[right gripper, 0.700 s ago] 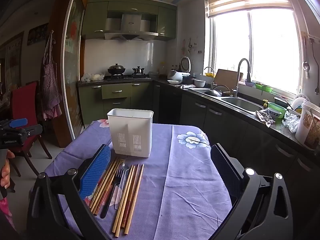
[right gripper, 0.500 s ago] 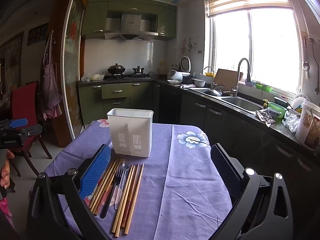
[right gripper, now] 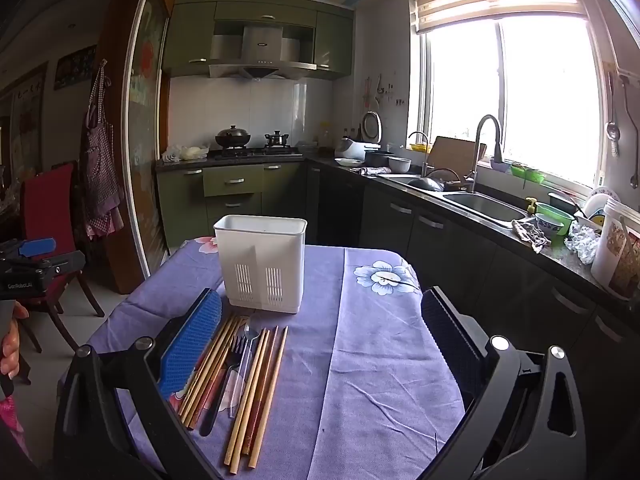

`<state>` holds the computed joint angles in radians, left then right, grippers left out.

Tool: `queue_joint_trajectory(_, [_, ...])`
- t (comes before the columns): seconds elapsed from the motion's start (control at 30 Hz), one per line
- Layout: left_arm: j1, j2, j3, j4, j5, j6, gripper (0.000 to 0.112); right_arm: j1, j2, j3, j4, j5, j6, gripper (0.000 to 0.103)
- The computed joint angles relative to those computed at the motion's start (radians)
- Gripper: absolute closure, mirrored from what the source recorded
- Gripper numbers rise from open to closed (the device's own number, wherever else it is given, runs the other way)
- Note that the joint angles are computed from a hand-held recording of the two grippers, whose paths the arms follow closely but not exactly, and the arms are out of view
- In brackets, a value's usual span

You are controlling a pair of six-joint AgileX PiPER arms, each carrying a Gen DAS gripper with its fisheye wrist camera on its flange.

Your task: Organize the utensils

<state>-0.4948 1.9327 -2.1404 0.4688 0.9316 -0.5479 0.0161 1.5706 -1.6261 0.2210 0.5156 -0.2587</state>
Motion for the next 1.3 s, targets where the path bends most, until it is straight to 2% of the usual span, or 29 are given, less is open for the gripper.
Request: queue_joint_trajectory(1.3, [-0.009, 0.021, -0.030, -0.024, 0.019, 0.037, 0.015, -0.007, 0.008, 0.008, 0.017, -0.005, -0.019, 0.004])
